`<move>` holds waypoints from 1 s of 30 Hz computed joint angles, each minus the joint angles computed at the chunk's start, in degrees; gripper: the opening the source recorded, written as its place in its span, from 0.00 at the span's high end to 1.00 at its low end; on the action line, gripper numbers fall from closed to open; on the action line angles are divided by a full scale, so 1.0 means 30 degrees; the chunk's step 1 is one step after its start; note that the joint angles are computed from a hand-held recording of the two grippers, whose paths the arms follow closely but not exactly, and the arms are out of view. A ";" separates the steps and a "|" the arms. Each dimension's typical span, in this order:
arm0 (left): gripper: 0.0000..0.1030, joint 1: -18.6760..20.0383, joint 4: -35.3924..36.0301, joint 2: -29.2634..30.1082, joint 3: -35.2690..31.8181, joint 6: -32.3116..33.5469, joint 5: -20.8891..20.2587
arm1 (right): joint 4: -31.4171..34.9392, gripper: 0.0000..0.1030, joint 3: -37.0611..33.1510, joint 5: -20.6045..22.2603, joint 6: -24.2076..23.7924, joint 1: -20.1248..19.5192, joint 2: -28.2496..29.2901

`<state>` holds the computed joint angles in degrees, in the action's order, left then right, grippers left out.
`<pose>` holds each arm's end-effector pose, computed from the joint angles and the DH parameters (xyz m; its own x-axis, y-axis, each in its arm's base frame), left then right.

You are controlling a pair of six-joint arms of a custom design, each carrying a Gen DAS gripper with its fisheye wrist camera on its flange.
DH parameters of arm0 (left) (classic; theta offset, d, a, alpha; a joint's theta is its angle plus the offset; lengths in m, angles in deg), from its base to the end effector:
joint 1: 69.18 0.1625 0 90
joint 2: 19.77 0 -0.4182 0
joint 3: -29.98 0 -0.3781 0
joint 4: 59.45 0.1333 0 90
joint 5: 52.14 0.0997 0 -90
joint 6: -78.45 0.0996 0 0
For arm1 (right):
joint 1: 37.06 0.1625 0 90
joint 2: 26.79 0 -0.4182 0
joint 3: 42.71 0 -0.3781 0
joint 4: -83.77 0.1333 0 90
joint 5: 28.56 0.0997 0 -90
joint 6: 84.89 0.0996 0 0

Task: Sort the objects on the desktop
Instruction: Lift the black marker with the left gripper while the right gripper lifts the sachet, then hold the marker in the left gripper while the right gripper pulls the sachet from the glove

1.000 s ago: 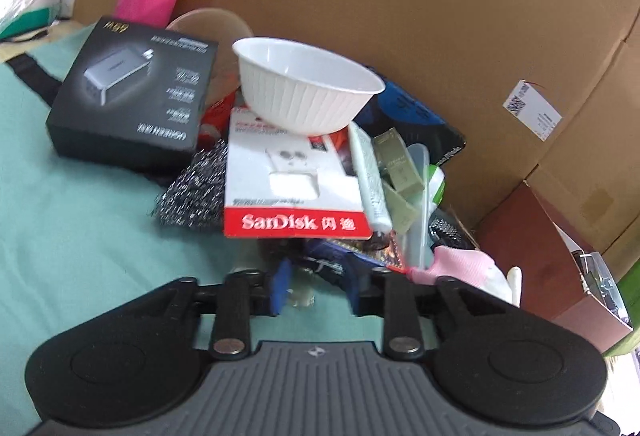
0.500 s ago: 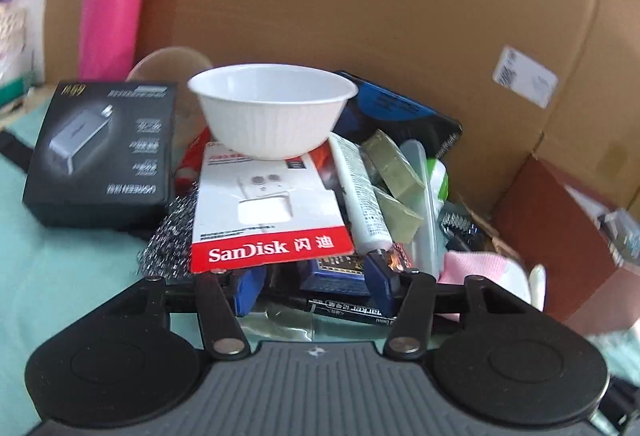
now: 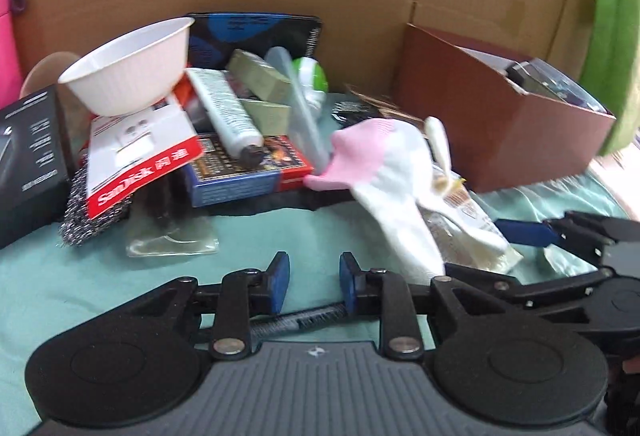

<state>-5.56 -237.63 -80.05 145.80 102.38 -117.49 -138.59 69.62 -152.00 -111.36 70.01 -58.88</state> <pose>-0.0895 -0.5740 0.1915 -0.6838 0.4909 -0.5398 0.7128 0.6075 -0.3505 0.2350 -0.4982 0.0397 -0.7480 -0.1087 0.6547 -0.5738 0.6016 -0.5557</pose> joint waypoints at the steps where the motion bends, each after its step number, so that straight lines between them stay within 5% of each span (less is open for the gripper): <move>1: 0.73 -0.0037 0.0283 -0.0092 0.0049 0.0184 -0.0220 | -0.0018 0.29 -0.0077 -0.0098 -0.0143 0.0040 0.0077; 6: 0.67 -0.0052 0.1582 -0.1035 0.0492 0.2228 -0.1765 | -0.0035 0.29 -0.0071 -0.0072 -0.0386 0.0041 0.0046; 13: 0.50 -0.0174 0.1592 -0.1264 0.1088 0.5644 -0.0932 | 0.0381 0.29 -0.0588 -0.0204 -0.1061 -0.0003 0.0242; 15: 0.49 -0.0210 0.0586 -0.0940 0.1290 0.6746 -0.0878 | 0.0359 0.37 -0.0418 -0.0052 -0.1251 0.0001 0.0146; 19: 0.77 -0.0431 0.2391 -0.1265 0.1031 0.6778 -0.0642 | 0.0849 0.41 0.0391 -0.0364 -0.1203 0.0164 -0.0501; 23: 0.87 -0.0768 0.2129 -0.1728 0.1848 0.6758 -0.0054 | 0.0692 0.41 0.1769 -0.0852 -0.0963 0.0343 -0.1256; 26: 0.87 -0.0456 0.4673 -0.2529 0.1376 0.4649 -0.1232 | 0.0605 0.40 0.2819 -0.0890 -0.0735 0.0391 -0.1863; 30: 0.74 -0.0677 0.2810 -0.1987 0.1923 0.5506 -0.0294 | 0.0010 0.33 0.2944 -0.0854 -0.0768 0.0308 -0.1676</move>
<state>-7.59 -229.21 -86.01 151.57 118.90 -118.37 -138.56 78.45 -154.57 -113.67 70.93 -63.91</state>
